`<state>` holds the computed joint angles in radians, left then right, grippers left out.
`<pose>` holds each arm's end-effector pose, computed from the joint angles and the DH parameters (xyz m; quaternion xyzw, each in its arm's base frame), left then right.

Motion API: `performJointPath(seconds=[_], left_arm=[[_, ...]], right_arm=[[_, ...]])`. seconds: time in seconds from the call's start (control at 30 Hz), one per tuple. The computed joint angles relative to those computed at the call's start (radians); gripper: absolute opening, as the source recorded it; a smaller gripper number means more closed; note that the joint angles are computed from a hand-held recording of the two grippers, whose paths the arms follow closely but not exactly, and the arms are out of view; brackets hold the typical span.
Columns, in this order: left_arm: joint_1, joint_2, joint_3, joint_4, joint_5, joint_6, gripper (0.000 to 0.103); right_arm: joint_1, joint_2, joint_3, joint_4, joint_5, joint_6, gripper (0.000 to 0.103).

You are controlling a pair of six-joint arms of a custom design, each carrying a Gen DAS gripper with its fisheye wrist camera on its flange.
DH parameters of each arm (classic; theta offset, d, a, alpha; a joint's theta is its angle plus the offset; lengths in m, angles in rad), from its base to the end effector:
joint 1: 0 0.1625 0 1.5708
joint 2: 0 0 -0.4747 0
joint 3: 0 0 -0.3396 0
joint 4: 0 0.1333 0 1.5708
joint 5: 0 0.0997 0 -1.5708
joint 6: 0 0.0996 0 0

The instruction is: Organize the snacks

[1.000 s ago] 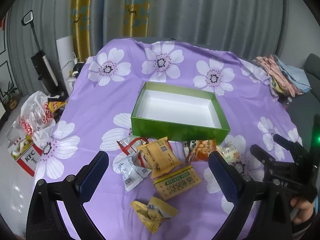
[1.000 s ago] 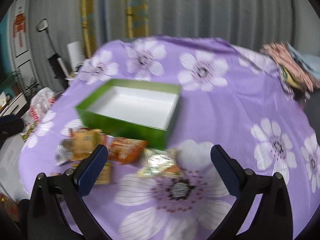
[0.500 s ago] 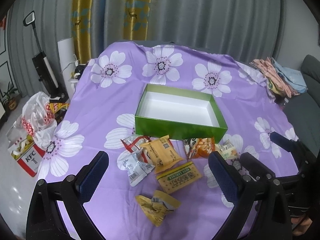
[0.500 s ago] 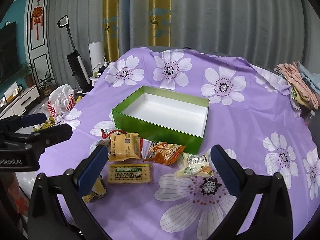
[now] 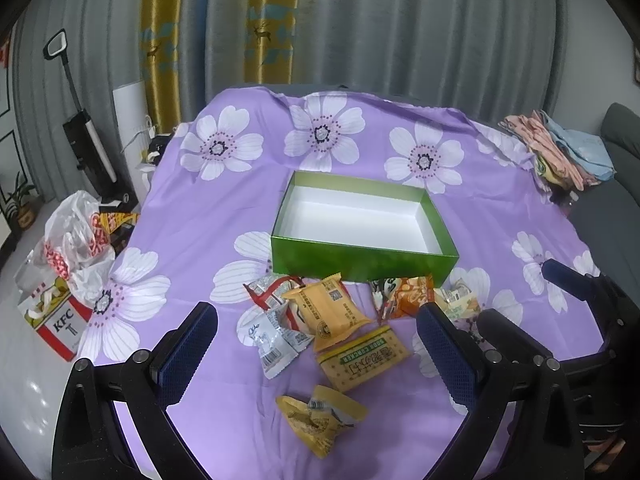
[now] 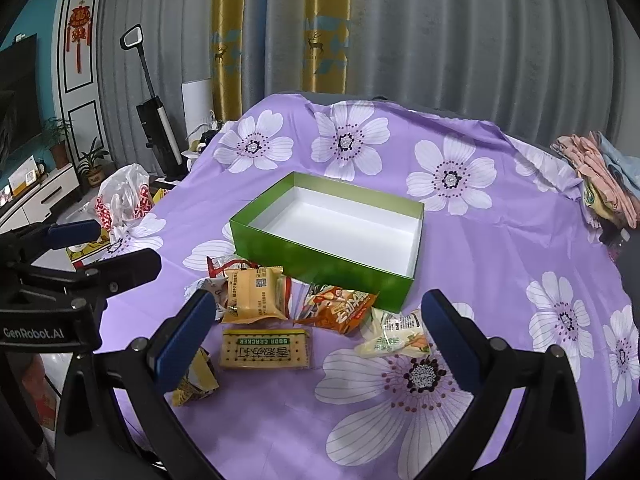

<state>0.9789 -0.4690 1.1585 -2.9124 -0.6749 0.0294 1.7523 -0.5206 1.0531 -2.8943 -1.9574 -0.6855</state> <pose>-0.2726 -0.7837 0.1721 0.1289 0.8554 -0.3912 0.3140 0.2458 -0.8090 0.2322 0.3132 -0.8529 0.3220 0.2659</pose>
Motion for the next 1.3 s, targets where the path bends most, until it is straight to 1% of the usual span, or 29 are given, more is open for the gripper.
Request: performJointPath(seconds=[0.23,0.43,0.53,0.73,0.8,0.9,1.03,1.1,1.17,1.23,1.3], left_arm=[[0.008,0.007,-0.015,-0.003,-0.008,0.009,0.099],[0.021,-0.002,-0.002,-0.002,-0.027,0.002,0.099],[0.028,-0.012,0.017,-0.015,-0.044,0.001,0.099],[0.049,-0.02,0.021,0.013,-0.062,-0.032,0.099],[0.057,-0.021,0.023,0.026,-0.068,-0.04,0.099],[0.075,-0.029,0.034,0.06,-0.098,-0.058,0.099],[0.113,-0.048,0.054,0.128,-0.191,-0.095,0.099],[0.124,-0.053,0.067,0.14,-0.206,-0.104,0.099],[0.139,-0.06,0.081,0.154,-0.241,-0.109,0.099],[0.159,-0.069,0.097,0.171,-0.299,-0.112,0.099],[0.176,-0.075,0.108,0.189,-0.346,-0.119,0.099]], right_arm=[[0.002,0.006,-0.012,0.002,-0.008,0.003,0.103],[0.002,0.012,-0.012,0.01,-0.019,0.01,0.103],[0.001,0.018,-0.017,0.022,-0.028,0.018,0.103],[0.0,0.031,-0.019,0.053,-0.041,0.026,0.103],[-0.002,0.034,-0.017,0.081,-0.039,0.029,0.103],[-0.007,0.035,-0.001,0.117,-0.03,0.035,0.103],[-0.016,0.04,0.032,0.174,-0.025,0.053,0.103],[-0.02,0.044,0.048,0.201,-0.024,0.066,0.103],[-0.024,0.048,0.054,0.227,-0.009,0.077,0.103],[-0.029,0.051,0.064,0.252,0.005,0.096,0.103],[-0.035,0.051,0.072,0.286,0.035,0.112,0.102]])
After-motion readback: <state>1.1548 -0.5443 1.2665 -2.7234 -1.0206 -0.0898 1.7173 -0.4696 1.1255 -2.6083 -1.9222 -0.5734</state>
